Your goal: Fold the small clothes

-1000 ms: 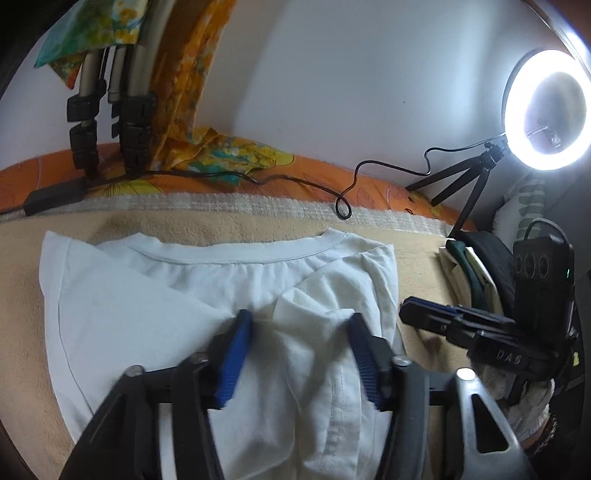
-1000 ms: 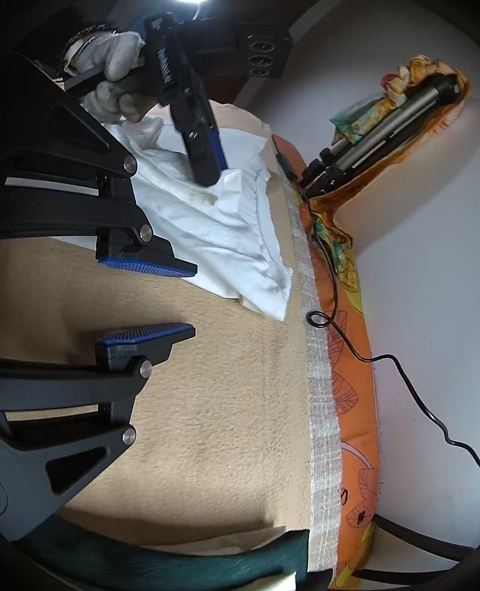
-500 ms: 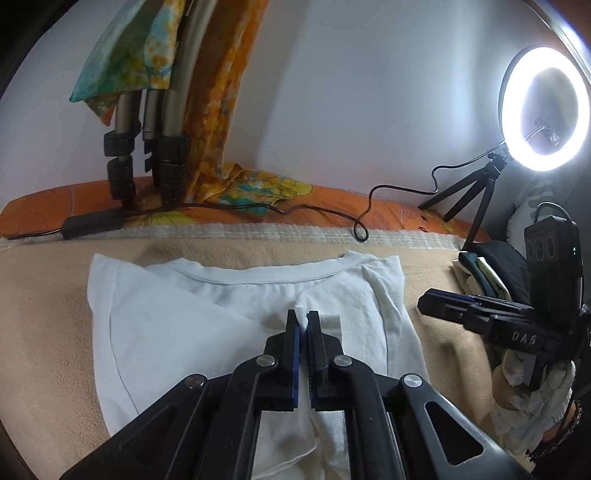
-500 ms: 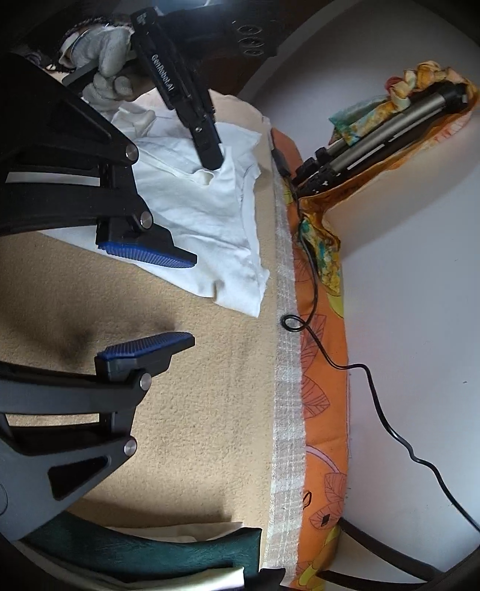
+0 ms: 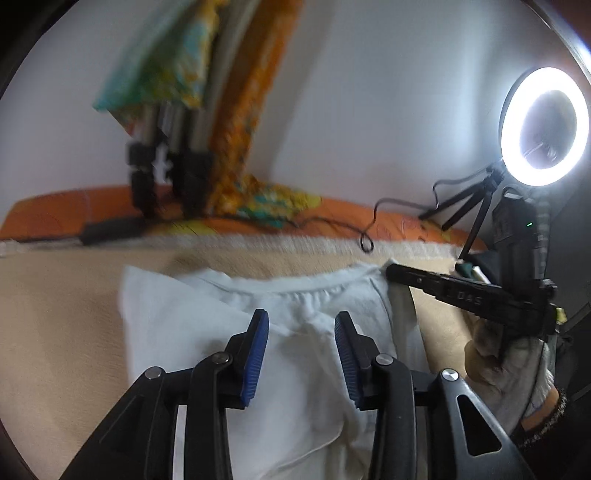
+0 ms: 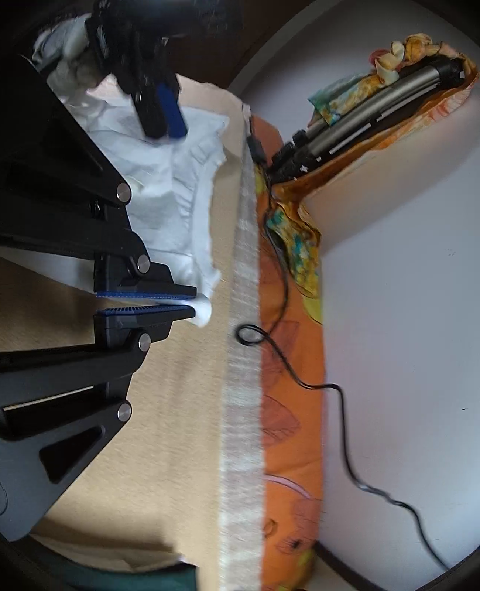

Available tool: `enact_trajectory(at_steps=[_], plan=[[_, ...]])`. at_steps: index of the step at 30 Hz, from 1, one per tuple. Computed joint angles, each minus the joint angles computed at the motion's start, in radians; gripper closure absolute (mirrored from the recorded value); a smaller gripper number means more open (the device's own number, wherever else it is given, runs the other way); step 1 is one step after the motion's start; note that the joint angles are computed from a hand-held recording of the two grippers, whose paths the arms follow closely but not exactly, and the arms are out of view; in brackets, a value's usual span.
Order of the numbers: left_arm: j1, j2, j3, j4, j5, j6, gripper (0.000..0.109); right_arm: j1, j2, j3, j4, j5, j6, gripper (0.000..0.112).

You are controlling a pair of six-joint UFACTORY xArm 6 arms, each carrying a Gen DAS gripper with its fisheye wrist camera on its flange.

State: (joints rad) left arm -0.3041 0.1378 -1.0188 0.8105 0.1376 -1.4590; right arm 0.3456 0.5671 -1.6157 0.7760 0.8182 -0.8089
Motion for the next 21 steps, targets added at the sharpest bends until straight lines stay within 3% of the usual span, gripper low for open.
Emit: enact_trajectory(at_steps=[3, 5, 7, 9, 12, 14, 16, 21], plan=[[0.024, -0.117, 0.080, 0.154, 0.081, -0.080, 0.066, -0.011, -0.006, -0.008, 0.022, 0.047, -0.039, 0.108], [0.052, -0.180, 0.143, 0.168, 0.106, -0.072, 0.066, -0.021, -0.020, 0.010, 0.036, 0.043, -0.041, 0.106], [0.101, -0.220, 0.208, 0.122, 0.061, -0.053, 0.066, -0.044, -0.013, 0.006, 0.082, 0.084, -0.032, 0.092], [0.129, -0.218, 0.242, 0.024, 0.020, 0.031, 0.066, -0.062, 0.002, -0.009, 0.116, 0.122, -0.026, 0.087], [0.140, -0.160, 0.246, -0.136, -0.043, 0.181, 0.066, -0.068, 0.029, -0.035, 0.130, 0.159, -0.003, 0.087], [0.141, -0.121, 0.233, -0.166, -0.075, 0.208, 0.067, -0.058, 0.037, -0.041, 0.123, 0.157, 0.002, 0.087], [0.139, -0.080, 0.203, -0.151, -0.088, 0.198, 0.072, -0.044, 0.038, -0.040, 0.108, 0.146, -0.002, 0.087], [0.132, -0.016, 0.142, -0.133, -0.098, 0.228, 0.103, -0.017, 0.037, -0.033, 0.067, 0.110, -0.013, 0.089]])
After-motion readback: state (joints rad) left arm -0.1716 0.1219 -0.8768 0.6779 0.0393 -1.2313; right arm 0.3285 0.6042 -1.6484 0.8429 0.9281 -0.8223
